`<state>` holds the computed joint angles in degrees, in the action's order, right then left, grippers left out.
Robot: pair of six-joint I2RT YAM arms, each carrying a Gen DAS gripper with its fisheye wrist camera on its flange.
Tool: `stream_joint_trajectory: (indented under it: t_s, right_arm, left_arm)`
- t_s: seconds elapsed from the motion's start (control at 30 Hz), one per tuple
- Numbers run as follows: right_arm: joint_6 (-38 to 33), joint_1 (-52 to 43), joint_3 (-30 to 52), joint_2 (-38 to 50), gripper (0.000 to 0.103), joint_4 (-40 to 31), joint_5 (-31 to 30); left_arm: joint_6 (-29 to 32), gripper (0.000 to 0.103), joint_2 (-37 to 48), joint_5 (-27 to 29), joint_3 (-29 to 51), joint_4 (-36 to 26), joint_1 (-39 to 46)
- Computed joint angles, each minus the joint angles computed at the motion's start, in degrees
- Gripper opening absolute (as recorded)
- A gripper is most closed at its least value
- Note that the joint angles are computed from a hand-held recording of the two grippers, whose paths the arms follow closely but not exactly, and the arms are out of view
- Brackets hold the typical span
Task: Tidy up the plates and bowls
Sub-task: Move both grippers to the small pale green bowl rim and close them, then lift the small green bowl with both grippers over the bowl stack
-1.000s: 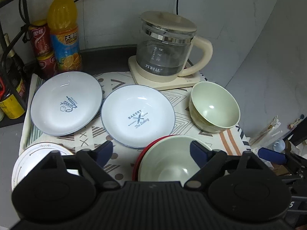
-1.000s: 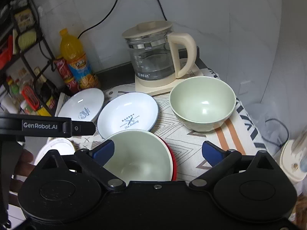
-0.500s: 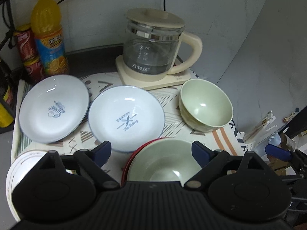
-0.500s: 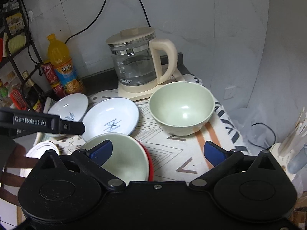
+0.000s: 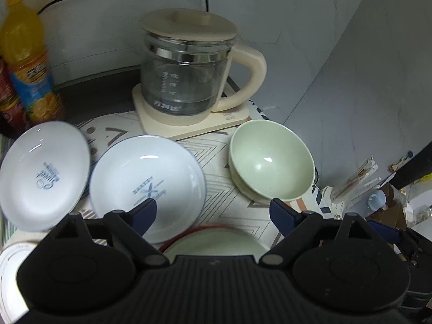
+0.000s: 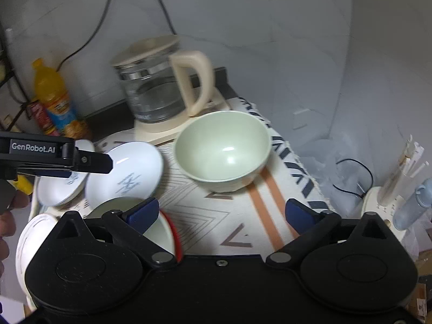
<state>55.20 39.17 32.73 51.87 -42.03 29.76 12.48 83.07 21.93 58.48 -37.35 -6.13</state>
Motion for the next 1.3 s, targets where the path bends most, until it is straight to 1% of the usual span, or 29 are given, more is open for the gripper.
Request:
stream_joint_trajectory:
  t_s: [0.1,0.27,0.37,0.43,0.47,0.5,0.53,0.63,0.67,0.77,0.9,1.0,1.07,1.1,1.17,1.2,1.27,1.3]
  right_arm:
    - [-2.5,-4.8,-1.1,-0.3,0.086,2.1,-3.0]
    - [-6.0,-11.5,-2.5,-0.3,0.085,6.1,-7.0]
    - [-7.9,-15.1,-3.3,0.6,0.08,8.9,-9.5]
    - [-8.0,-19.0,-3.5,2.1,0.074,10.8,-13.1]
    - [-7.8,-21.3,-3.8,2.8,0.071,12.2,-15.5]
    - [-7.6,-22.9,-4.2,3.3,0.067,13.4,-17.2]
    - [-7.6,-24.6,-4.5,4.3,0.064,14.7,-18.8]
    - [-7.3,-27.6,-4.6,8.3,0.057,17.5,-21.2]
    - [-7.4,-28.5,-4.8,9.3,0.057,18.6,-22.1]
    - [-7.5,-30.2,-4.8,12.2,0.056,20.9,-23.6]
    - [-8.1,-32.0,-4.3,16.8,0.052,23.8,-25.1]
    - [-8.8,-32.8,-3.3,20.9,0.052,26.0,-25.6]
    - [-9.0,-33.1,-2.7,23.5,0.05,27.4,-26.3]
    - [-9.1,-33.2,-2.6,24.3,0.047,27.9,-26.7]
    - [-9.2,-33.0,-2.2,26.1,0.044,29.0,-26.9]
    - [-9.1,-32.9,-2.1,26.9,0.039,29.6,-27.1]
    - [-9.4,-32.7,-2.1,28.2,0.03,31.1,-27.7]
    - [-9.9,-32.2,-1.7,28.4,0.027,30.6,-26.9]
  left_arm:
    - [-1.3,0.089,2.6,-0.4,1.7,1.4,-2.0]
    - [-2.6,0.087,7.9,-1.2,5.1,2.2,-4.6]
    - [-3.0,0.086,11.2,-1.7,7.4,2.1,-5.9]
    - [-3.5,0.085,13.1,-1.7,8.4,2.6,-6.5]
    - [-3.7,0.082,14.1,-1.8,8.8,3.0,-6.9]
    - [-4.0,0.08,15.1,-2.0,9.4,3.1,-7.3]
    - [-4.6,0.076,16.1,-2.2,10.0,3.1,-7.7]
    - [-5.8,0.067,19.1,-1.9,11.7,3.2,-8.4]
    - [-6.0,0.063,19.9,-2.1,12.1,3.3,-8.7]
    - [-6.7,0.057,22.3,-3.1,13.2,3.9,-9.6]
    - [-7.9,0.054,25.6,-3.9,15.1,4.2,-10.4]
    - [-8.7,0.047,28.2,-4.4,16.8,3.6,-10.7]
    - [-9.3,0.039,29.7,-4.5,17.6,3.3,-10.9]
    - [-9.4,0.037,30.3,-4.1,18.1,3.3,-10.9]
    - [-10.0,0.03,31.4,-3.5,18.7,3.2,-11.0]
    - [-10.1,0.027,31.9,-3.2,19.0,3.0,-11.1]
    - [-10.6,0.015,32.6,-2.6,19.7,2.6,-11.5]
    - [-10.8,0.012,32.7,-2.3,19.9,2.3,-11.6]
